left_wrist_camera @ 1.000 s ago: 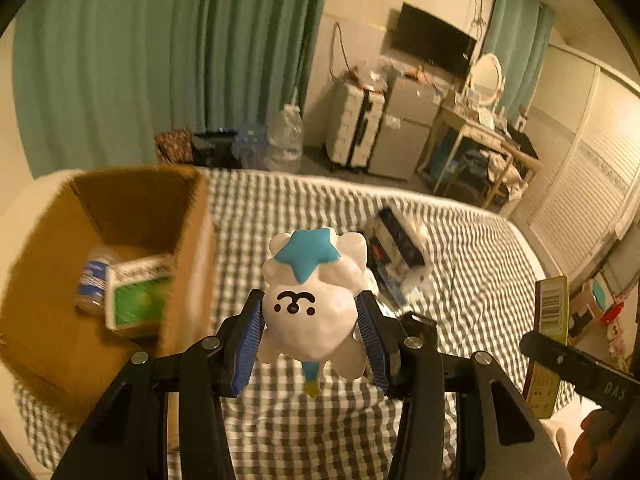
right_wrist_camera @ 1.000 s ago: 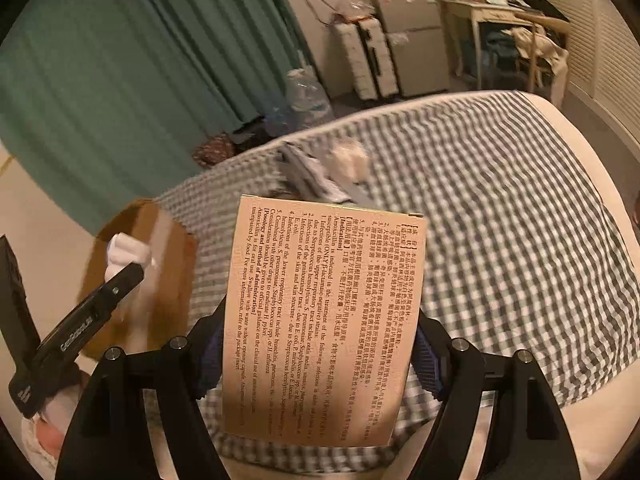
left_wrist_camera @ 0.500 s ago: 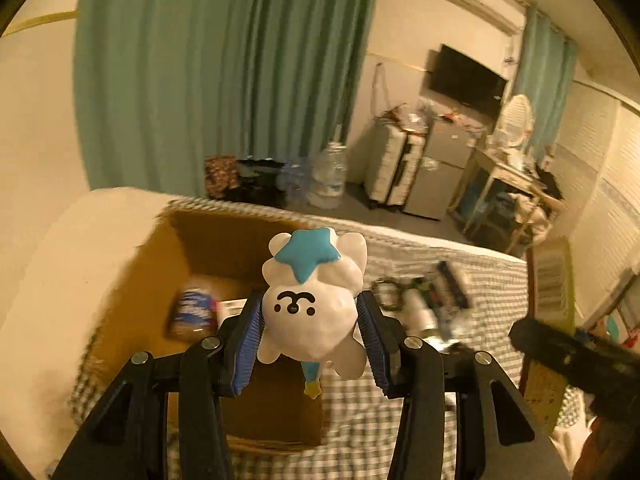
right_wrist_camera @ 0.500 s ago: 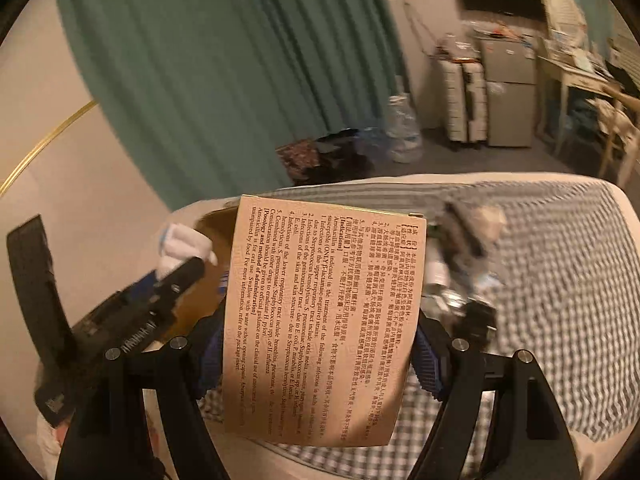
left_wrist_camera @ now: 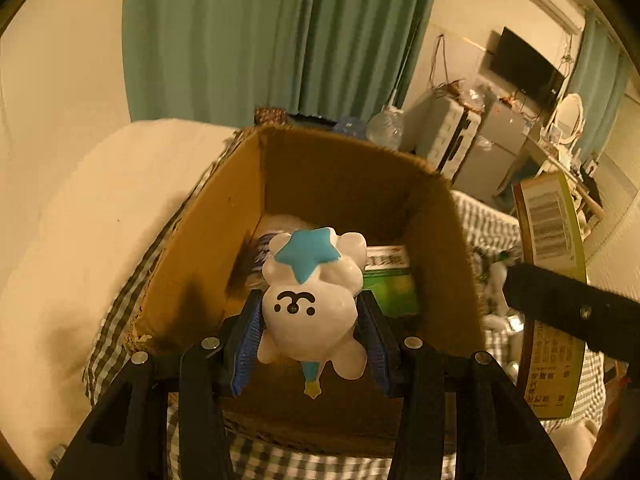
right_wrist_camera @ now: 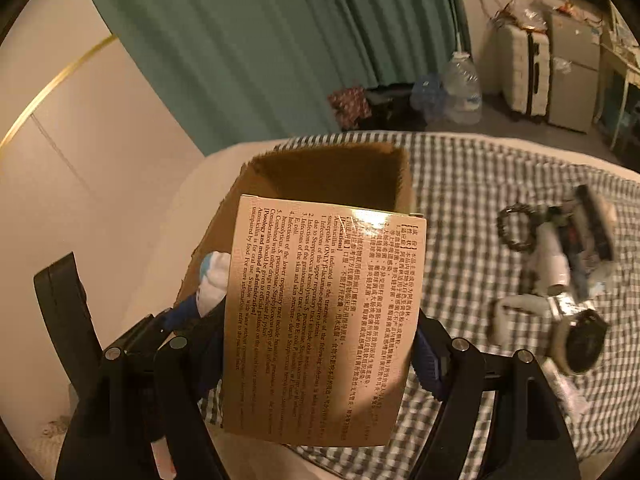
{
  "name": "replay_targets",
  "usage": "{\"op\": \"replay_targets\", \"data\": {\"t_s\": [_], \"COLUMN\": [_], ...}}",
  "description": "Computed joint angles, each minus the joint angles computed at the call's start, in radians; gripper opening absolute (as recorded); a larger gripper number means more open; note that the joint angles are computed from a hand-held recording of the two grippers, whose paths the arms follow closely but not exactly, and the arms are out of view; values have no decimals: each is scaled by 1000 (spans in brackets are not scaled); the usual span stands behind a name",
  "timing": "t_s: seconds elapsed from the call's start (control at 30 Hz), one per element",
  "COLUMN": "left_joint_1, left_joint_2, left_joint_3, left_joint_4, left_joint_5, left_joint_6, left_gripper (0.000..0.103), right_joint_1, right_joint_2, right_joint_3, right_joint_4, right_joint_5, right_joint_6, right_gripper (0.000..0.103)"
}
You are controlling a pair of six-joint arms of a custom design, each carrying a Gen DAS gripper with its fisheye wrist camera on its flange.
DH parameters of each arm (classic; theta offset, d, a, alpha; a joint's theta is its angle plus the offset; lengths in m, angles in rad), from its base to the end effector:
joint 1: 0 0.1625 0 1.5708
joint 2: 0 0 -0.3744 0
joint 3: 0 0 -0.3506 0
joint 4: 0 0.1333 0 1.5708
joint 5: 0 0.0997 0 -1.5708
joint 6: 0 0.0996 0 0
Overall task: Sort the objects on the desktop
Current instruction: 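Carry the plush toy and leaflet over the box and release both inside, then move both tools back over the bed toward the tape roll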
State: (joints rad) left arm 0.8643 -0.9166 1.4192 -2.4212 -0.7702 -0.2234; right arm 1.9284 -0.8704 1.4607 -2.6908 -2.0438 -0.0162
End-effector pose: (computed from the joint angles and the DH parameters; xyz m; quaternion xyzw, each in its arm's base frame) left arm -0.2678 -0.6292 0.2595 0.1515 0.8969 -0.3145 0.2716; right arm 0.3146 -0.5907 0.2275 0.1141 -0.9333 0.2892 0.1796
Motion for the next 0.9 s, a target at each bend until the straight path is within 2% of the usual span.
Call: {"op": "replay_targets", "data": {"t_s": [0.13,0.17,0.2,0.23,0.27,0.3,0.47,0.6,0.9], "left_joint_1": [13,10,5,-2,-1,-4,-19,-51,-155], "left_joint_2": [6,9,12,11,9,2,-15,-18,33], "left_joint_3": [4,6,9,22,28,42,57,60,54], "left_joint_4": [10,15,11,-11,-36,-63,-65,-36,-24], "left_joint_5": [17,30,44,66,69,61,44,38,-29], "left_joint_6": [-6,2,17,30,49,61,46,23,-47], "left_gripper": [52,63,79,84,90,93,93,93,95], "right_joint_1": [-17,-25,-34,-35,-38,-41,-24,-19,-16], "right_joint_2": [57,63,65,67,66,62,30,-19,-231], "right_joint_3": [-63,-65,-67,-72,-73,-70,-36,1,201], "right_joint_4": [24,11,2,5,5,-3,-53,-57,-125], "right_joint_5": [40,60,84,86,84,88,31,6,-128], "right_joint_6": [17,39,74,96,126,134,107,122,91], "right_gripper": [76,79,90,98,98,98,98,98,98]}}
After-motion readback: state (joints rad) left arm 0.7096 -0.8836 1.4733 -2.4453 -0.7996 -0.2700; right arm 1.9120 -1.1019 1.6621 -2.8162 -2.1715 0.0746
